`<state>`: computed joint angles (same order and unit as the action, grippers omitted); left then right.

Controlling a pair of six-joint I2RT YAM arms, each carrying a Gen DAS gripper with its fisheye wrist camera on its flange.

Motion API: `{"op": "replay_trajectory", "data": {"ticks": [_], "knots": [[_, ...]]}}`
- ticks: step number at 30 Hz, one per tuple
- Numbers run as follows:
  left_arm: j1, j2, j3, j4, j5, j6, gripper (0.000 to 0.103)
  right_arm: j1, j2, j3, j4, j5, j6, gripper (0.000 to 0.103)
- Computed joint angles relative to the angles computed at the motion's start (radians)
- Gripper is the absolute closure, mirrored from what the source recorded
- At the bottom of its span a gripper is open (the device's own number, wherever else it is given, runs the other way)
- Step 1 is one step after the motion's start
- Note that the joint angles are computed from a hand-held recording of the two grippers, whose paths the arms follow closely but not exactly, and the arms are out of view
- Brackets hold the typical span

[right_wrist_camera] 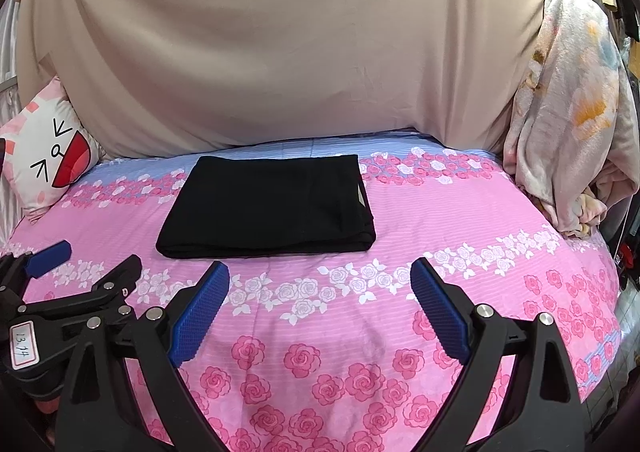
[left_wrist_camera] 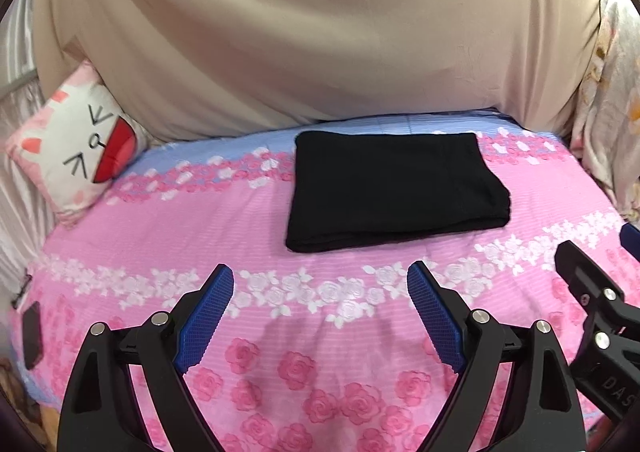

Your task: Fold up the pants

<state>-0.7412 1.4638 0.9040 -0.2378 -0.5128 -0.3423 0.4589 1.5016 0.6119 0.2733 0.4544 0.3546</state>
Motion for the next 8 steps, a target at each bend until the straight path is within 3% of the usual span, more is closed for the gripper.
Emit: {"op": "replay_trajectory", "data": {"ticks": [8], "knots": [[0.008,-0.043,-0.022,-0.017,0.030,0.005,0.017,0.004,0.001,-0.010,0.001,0.010,0.010,0.013]]}}
